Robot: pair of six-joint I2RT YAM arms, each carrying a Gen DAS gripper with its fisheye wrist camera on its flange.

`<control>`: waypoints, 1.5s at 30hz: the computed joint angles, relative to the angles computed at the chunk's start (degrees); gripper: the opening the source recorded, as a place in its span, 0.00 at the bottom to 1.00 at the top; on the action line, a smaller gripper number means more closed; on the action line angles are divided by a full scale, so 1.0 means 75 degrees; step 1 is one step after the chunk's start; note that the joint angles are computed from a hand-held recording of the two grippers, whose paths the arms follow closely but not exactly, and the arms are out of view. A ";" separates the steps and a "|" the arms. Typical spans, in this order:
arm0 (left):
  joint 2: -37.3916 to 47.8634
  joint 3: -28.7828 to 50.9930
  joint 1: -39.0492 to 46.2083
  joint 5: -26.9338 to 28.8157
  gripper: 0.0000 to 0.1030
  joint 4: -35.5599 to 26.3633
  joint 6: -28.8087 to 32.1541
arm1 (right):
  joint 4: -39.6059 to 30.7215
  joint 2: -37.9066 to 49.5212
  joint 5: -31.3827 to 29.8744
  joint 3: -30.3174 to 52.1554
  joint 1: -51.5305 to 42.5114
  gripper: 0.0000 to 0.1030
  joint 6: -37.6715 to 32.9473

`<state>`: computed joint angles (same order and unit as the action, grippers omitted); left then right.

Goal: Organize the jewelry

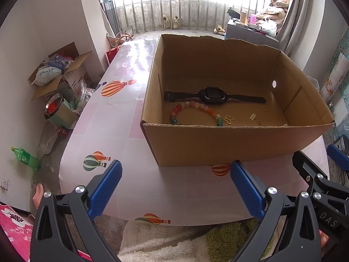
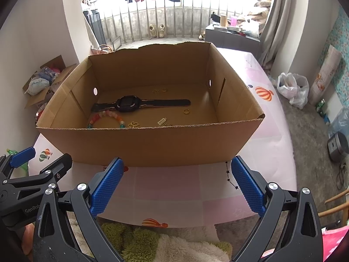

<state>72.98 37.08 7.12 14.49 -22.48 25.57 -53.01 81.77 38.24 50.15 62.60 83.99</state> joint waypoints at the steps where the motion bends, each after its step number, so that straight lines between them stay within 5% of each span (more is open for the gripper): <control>1: 0.0005 0.0017 -0.0003 0.0006 0.95 -0.0018 -0.0011 | -0.0011 0.0000 0.0002 -0.0001 0.0012 0.92 0.0006; 45: 0.0085 0.0055 0.0101 -0.0003 0.94 -0.0065 0.0077 | 0.0117 -0.0040 -0.0146 -0.0104 -0.0037 0.92 -0.0107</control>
